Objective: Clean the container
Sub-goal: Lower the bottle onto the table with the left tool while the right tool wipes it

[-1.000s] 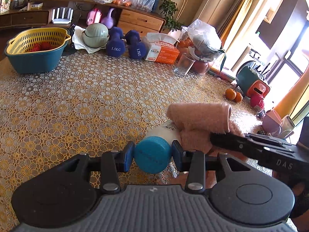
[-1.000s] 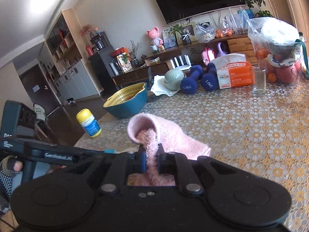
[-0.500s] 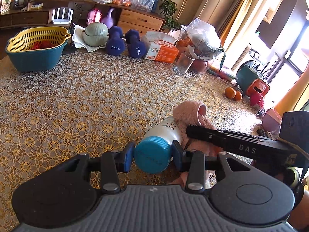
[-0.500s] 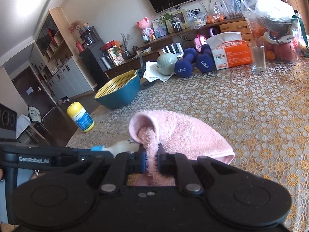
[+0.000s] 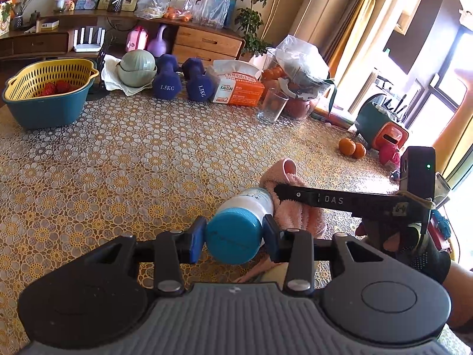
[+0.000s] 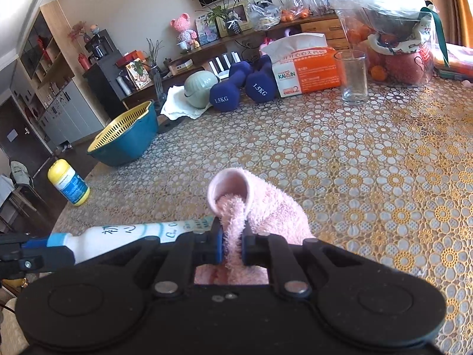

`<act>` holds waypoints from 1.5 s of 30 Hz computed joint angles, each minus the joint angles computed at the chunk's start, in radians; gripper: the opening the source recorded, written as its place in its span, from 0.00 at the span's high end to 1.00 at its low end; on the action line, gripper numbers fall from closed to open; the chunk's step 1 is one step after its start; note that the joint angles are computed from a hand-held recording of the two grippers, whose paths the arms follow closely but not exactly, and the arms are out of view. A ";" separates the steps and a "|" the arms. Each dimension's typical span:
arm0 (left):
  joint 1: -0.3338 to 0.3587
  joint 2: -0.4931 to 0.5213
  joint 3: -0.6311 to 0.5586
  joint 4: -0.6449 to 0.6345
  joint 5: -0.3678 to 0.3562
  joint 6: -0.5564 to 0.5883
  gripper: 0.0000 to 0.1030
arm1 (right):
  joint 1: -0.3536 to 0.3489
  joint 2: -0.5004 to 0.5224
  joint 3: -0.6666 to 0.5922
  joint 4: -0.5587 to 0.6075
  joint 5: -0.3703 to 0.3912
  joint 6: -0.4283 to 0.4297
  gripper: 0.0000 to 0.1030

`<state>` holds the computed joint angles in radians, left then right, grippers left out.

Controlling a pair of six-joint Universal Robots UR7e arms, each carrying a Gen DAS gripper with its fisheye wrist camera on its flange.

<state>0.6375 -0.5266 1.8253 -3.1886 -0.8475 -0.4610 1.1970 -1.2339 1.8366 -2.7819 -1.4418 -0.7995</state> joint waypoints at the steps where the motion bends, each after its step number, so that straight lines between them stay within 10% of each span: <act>1: -0.002 0.001 -0.002 0.003 0.003 0.002 0.61 | -0.001 0.005 -0.004 -0.003 -0.005 0.003 0.90; 8: -0.022 0.015 -0.013 0.026 0.035 0.034 0.61 | -0.003 0.007 -0.008 -0.032 -0.045 -0.038 0.90; 24: -0.082 0.079 -0.053 0.039 0.073 0.137 0.62 | -0.024 -0.173 -0.050 0.353 0.199 -0.246 0.90; 34: -0.091 0.082 -0.039 0.033 0.080 0.134 0.62 | 0.047 -0.190 -0.042 0.533 0.117 -0.416 0.90; 45: -0.081 0.069 0.006 -0.003 0.048 0.104 0.62 | 0.123 -0.127 -0.029 0.439 -0.062 -0.458 0.90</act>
